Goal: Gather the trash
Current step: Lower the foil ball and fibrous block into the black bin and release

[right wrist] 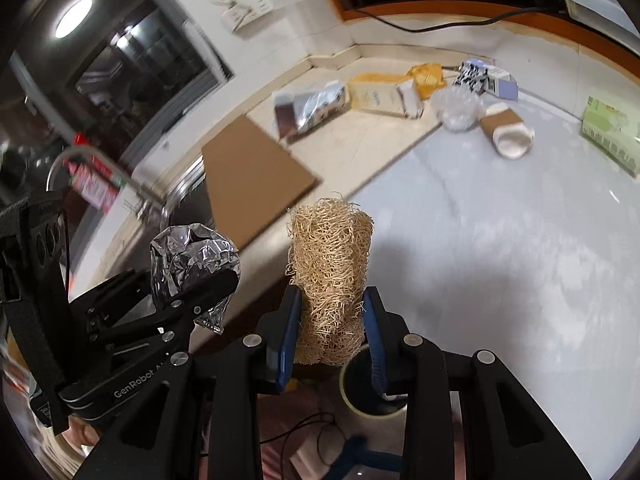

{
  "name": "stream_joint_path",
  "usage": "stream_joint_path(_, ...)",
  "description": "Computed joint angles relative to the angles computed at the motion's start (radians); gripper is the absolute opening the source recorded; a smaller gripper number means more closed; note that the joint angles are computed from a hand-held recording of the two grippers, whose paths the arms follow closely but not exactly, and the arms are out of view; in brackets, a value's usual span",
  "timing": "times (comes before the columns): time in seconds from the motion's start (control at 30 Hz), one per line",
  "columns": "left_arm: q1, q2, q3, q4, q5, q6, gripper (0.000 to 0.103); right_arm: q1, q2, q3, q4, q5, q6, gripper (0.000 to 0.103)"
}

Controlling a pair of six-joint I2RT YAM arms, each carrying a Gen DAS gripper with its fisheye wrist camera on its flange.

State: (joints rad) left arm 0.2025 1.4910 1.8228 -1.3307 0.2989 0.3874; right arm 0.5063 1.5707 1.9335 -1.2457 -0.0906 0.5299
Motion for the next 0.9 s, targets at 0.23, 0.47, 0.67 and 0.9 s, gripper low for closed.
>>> stream_joint_path(0.23, 0.111, -0.268, -0.452, 0.122, -0.011, 0.08, 0.044, 0.231, -0.199, -0.357, 0.098, 0.186, 0.073, 0.031)
stream_joint_path(0.47, 0.172, -0.356, -0.727, 0.201, -0.046, 0.122, 0.044, 0.357, -0.238, -0.621, 0.213, 0.244, 0.134, 0.031)
stream_joint_path(0.67, 0.189, -0.411, -0.909, 0.309, -0.086, 0.161, 0.044, 0.398, -0.233, -0.811, 0.351, 0.227, 0.17, 0.031)
stream_joint_path(0.9, 0.171, -0.432, -1.041, 0.429, -0.108, 0.168, 0.044, 0.389, -0.204, -0.975, 0.515, 0.197, 0.186, 0.031)
